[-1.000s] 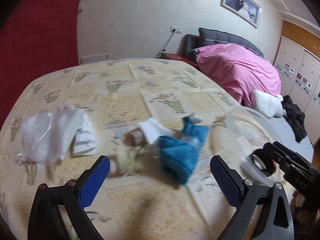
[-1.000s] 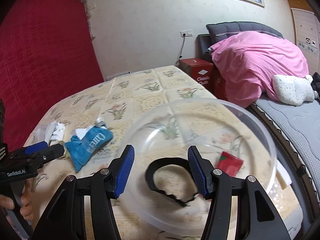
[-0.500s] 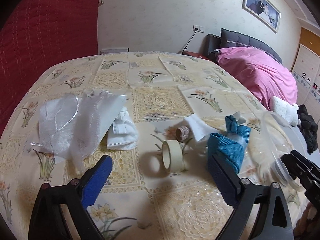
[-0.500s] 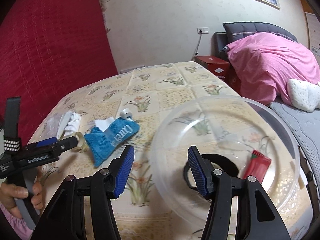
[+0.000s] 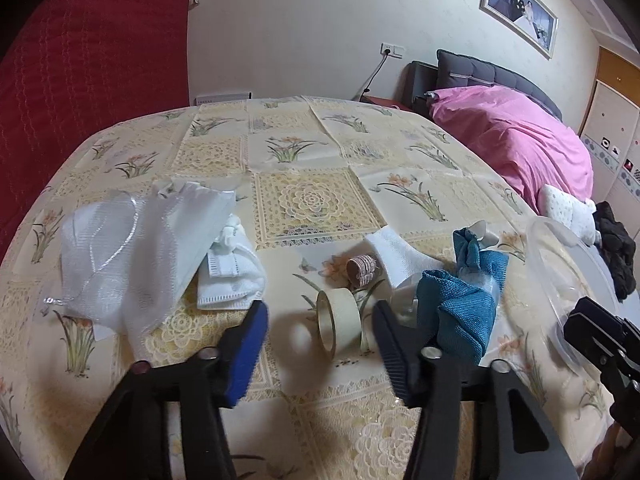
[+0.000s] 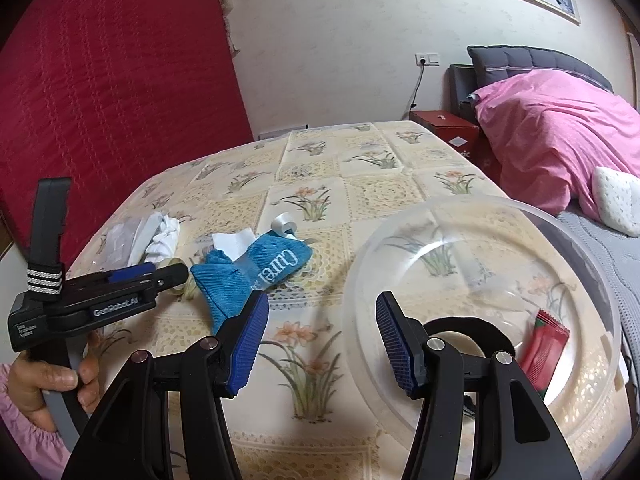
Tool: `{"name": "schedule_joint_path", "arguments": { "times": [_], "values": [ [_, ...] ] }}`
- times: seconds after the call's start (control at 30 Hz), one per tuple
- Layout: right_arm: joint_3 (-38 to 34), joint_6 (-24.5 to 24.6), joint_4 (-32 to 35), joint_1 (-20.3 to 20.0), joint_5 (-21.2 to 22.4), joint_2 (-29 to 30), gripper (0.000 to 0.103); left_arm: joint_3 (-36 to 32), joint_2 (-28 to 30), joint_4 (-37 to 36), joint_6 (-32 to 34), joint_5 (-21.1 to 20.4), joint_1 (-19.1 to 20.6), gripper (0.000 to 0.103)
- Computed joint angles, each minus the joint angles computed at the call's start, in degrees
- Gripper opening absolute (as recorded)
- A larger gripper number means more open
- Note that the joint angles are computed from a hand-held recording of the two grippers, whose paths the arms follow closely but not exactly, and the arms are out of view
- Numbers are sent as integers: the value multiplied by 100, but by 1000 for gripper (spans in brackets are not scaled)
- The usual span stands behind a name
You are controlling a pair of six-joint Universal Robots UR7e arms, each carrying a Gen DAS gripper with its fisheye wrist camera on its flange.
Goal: Organize rigid objects
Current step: 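Move the right gripper to the blue fabric bottle while the left gripper approaches the tape roll, then grasp the blue fabric bottle with the right gripper while the left gripper grasps the tape roll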
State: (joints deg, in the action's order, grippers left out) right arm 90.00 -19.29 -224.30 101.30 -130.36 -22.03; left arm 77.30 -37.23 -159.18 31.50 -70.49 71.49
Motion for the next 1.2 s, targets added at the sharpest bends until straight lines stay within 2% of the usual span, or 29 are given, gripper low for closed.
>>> {"name": "schedule_joint_path", "arguments": {
  "times": [0.13,0.27,0.37,0.7,1.2],
  "values": [
    [-50,32,209,2,115,-9,57,-57,27,123,-10,-53,19,35],
    [-49,275,588,-33,370,-80,57,-58,12,158,20,-160,37,19],
    [-112,361,835,-40,497,-86,57,14,-32,11,55,-219,41,14],
    [-386,882,1748,-140,923,-108,57,75,-165,-77,-35,-443,95,14],
    [-1267,1001,2571,-79,545,234,57,58,-219,87,-128,-510,187,15]
  ]
}}
